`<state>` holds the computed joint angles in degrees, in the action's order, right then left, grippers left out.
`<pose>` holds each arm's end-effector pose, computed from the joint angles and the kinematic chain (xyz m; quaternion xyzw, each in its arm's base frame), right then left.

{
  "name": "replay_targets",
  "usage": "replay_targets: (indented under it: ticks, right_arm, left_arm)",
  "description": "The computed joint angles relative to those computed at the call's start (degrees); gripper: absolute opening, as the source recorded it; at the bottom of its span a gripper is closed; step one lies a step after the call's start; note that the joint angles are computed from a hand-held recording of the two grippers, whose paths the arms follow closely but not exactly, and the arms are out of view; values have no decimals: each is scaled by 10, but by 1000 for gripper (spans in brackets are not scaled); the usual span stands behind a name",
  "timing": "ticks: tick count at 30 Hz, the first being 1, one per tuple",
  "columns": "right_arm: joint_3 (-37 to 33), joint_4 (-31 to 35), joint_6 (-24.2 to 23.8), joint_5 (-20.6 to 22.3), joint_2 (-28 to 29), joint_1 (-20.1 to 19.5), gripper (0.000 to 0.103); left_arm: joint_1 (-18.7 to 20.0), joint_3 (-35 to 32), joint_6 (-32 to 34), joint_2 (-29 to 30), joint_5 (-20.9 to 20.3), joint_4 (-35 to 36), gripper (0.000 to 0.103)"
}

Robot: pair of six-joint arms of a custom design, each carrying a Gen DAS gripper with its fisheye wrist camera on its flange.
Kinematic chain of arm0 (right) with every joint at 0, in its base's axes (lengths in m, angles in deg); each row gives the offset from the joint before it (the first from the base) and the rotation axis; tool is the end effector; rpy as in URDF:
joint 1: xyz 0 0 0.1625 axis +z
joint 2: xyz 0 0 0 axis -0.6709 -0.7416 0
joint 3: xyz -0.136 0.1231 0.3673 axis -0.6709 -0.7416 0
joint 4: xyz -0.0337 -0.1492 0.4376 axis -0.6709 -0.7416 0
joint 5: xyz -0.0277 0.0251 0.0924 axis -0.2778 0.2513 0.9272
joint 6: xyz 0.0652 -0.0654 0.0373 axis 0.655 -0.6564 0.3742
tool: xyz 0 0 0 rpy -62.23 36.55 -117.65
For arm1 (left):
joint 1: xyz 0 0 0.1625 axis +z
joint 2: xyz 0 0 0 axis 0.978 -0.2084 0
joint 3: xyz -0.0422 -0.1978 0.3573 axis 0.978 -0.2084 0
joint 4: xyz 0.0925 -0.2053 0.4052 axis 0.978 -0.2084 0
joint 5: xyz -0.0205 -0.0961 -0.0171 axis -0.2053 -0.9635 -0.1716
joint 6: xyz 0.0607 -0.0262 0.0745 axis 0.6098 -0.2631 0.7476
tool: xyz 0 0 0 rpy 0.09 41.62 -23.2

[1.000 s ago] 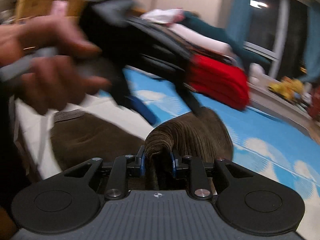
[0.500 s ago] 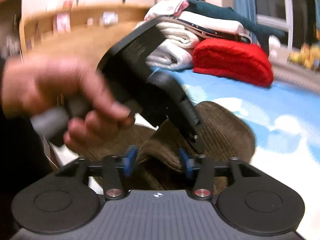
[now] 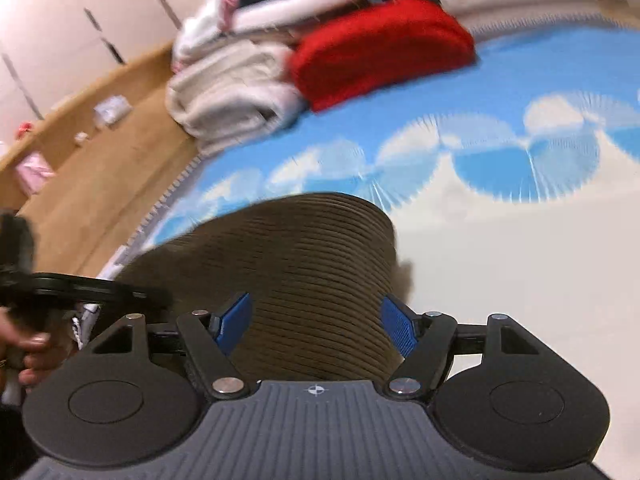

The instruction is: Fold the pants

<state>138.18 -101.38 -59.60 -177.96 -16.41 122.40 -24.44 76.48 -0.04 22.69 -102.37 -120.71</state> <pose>0.0245 -0.6379 0.4066 0.0854 -0.9109 0.3881 0.1112 -0.3257 -0.7656 0.1126 0.1448 0.9328 -0.2236 0.2426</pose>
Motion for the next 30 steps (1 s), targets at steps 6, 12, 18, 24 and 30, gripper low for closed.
replay_targets:
  ticks: [6,12,18,24,30]
  right_arm:
    - [-35,47,71,-50,57,11,75]
    - [-65,96,130,-97,100,11,79]
    - [-91,147,147,-84,126,0,80]
    - [-103,148,123,-80,141,9,63]
    - [-98,112,112,-60,122,14,31]
  left_arm:
    - [38,-32,-92,5,-4,111,75]
    - [67,-48,-116,17,-51,94,89]
    - [89,-71,-109,38,-100,98,94]
    - [101,-101,-113,65,-140,89,84]
    - [84,-128,-97,82,-133,96,49]
